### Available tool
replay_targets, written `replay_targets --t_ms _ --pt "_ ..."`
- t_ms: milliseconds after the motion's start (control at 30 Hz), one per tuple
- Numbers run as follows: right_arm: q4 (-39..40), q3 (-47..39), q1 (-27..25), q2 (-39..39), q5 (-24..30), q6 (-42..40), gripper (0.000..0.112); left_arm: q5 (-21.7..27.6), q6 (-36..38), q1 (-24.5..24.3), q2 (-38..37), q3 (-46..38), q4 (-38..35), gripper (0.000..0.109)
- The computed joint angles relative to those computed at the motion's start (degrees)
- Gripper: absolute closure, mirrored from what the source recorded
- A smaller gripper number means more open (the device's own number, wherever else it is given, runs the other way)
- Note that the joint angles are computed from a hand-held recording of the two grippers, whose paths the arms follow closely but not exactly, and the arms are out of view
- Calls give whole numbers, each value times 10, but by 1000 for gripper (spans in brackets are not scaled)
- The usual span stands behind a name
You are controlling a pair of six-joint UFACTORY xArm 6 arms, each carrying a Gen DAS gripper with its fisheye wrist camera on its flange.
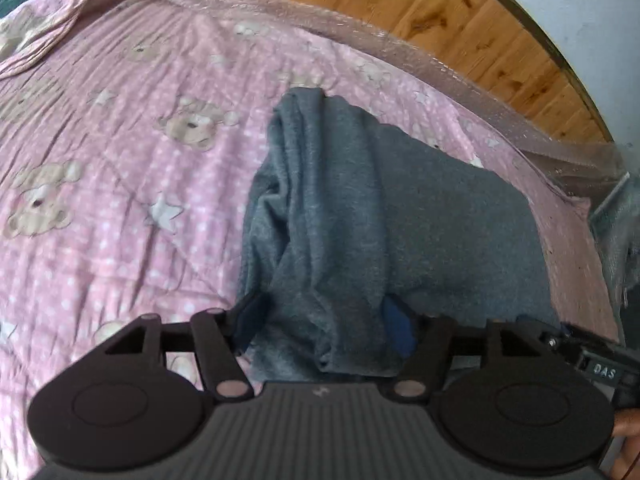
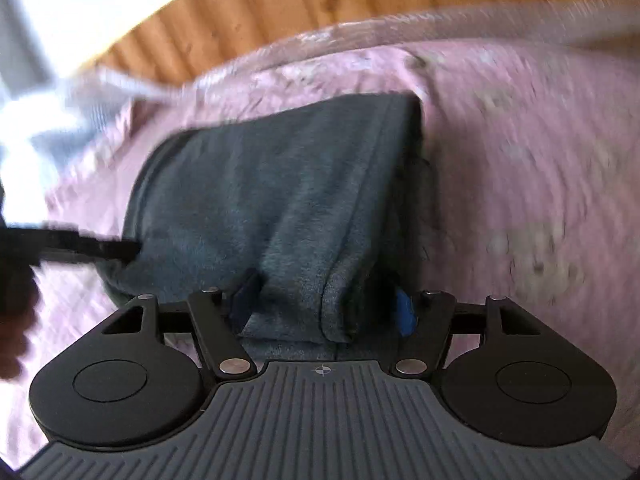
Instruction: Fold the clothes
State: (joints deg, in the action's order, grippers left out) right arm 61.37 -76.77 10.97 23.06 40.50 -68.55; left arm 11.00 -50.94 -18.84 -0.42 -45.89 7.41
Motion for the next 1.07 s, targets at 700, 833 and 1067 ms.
replay_targets --t_ms 700,833,1067 --pt "-350 341 52 -433 -147 311 29 252 -200 -222 -222 21 148 6" --pt "-391 401 57 -528 -148 362 26 272 -227 -258 -248 19 170 6" --pt "-440 472 51 -648 -124 426 25 324 -265 -331 -267 15 220 6"
